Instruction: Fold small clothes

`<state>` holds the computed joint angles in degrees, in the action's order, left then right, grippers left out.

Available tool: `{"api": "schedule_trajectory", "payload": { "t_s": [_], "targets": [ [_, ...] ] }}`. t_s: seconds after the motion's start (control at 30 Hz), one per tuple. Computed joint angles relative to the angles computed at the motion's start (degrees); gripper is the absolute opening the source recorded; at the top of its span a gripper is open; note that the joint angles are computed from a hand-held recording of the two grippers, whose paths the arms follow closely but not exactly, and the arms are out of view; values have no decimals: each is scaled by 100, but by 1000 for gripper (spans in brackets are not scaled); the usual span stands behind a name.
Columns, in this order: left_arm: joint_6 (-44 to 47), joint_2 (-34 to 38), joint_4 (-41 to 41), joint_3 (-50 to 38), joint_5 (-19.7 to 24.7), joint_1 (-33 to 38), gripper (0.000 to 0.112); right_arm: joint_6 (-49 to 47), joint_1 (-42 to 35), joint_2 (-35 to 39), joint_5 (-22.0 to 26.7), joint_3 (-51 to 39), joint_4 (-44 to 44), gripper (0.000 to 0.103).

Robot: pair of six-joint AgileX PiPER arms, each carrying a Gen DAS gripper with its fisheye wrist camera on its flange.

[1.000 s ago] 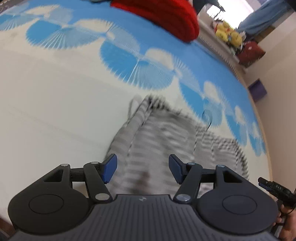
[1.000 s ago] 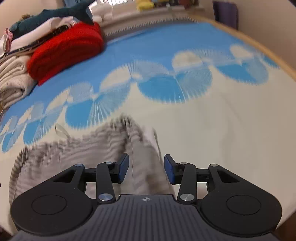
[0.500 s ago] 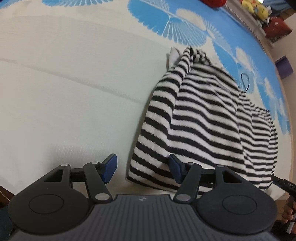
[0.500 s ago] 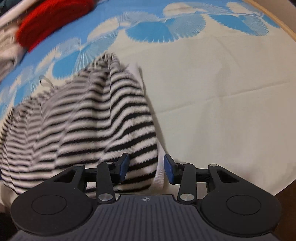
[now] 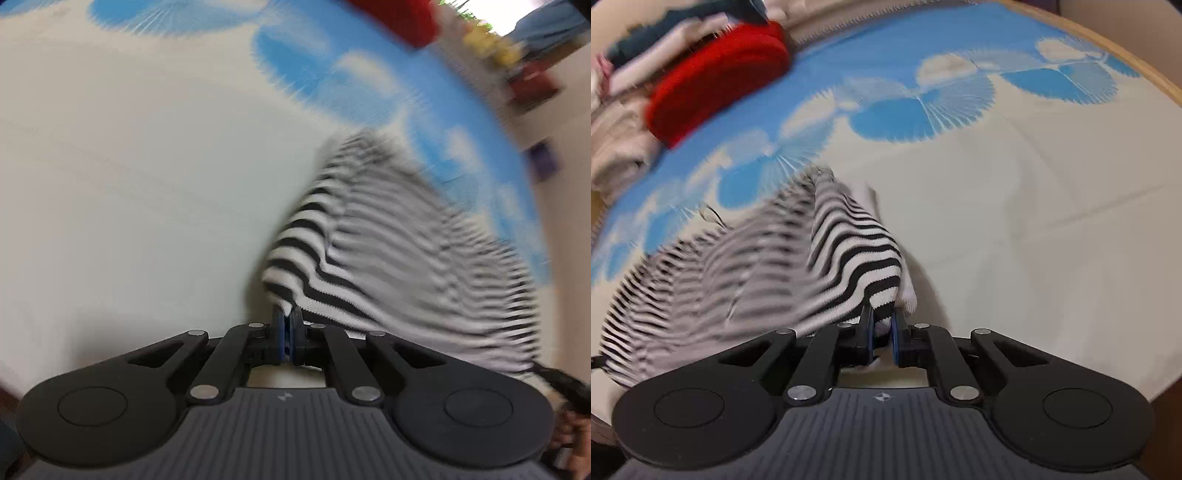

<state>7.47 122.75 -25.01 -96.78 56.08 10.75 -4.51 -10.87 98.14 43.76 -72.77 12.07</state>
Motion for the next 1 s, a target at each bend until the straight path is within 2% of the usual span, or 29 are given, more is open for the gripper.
{"api": "schedule_trajectory", "payload": {
  "t_s": [0.1, 0.13, 0.17, 0.23, 0.3, 0.33, 0.37, 0.43, 0.5, 0.57, 0.63, 0.7, 0.77, 0.9, 1.0],
  "targets": [
    [-303, 228, 800, -231, 324, -333, 3, 494, 302, 383, 495, -187, -836, 9],
    [-335, 254, 920, -272, 369, -402, 4, 557, 414, 405, 499, -164, -1037, 9],
    [-392, 249, 1027, -297, 369, -457, 10, 609, 522, 389, 442, -124, -1225, 9],
    [-424, 116, 1058, -213, 117, -492, 18, 667, 569, 325, 300, -66, -1317, 12],
    [-377, -136, 916, 47, -376, -472, 29, 1108, 664, 66, -160, 182, -1753, 12],
    [-201, -311, 667, 271, -657, -412, 29, 1324, 739, -55, -368, 272, -1955, 13],
    [60, -424, 322, 405, -866, -369, 29, 1318, 712, -203, -662, 418, -1927, 15],
    [577, -498, -281, 476, -1022, -375, 29, 633, 570, -380, -1099, 616, -1204, 16],
    [922, -437, -520, 350, -937, -504, 29, -251, 492, -403, -1159, 637, -402, 16],
    [1017, -289, -479, 116, -749, -678, 29, -652, 496, -243, -954, 510, -54, 16],
    [955, -111, -323, -110, -518, -888, 29, -351, 658, 90, -617, 222, -410, 17],
    [785, 36, -19, -275, -317, -1095, 29, 509, 916, 504, -117, -66, -1349, 26],
    [466, 164, 478, -416, -173, -1317, 32, 1070, 1050, 675, 139, -144, -1824, 26],
    [-452, 527, 1209, -891, 51, -1673, 37, 1245, 1117, 554, 8, -51, -1905, 27],
    [-697, 488, 1206, -866, -107, -1701, 39, 1319, 1098, 130, -487, 285, -2091, 28]
  ]
}}
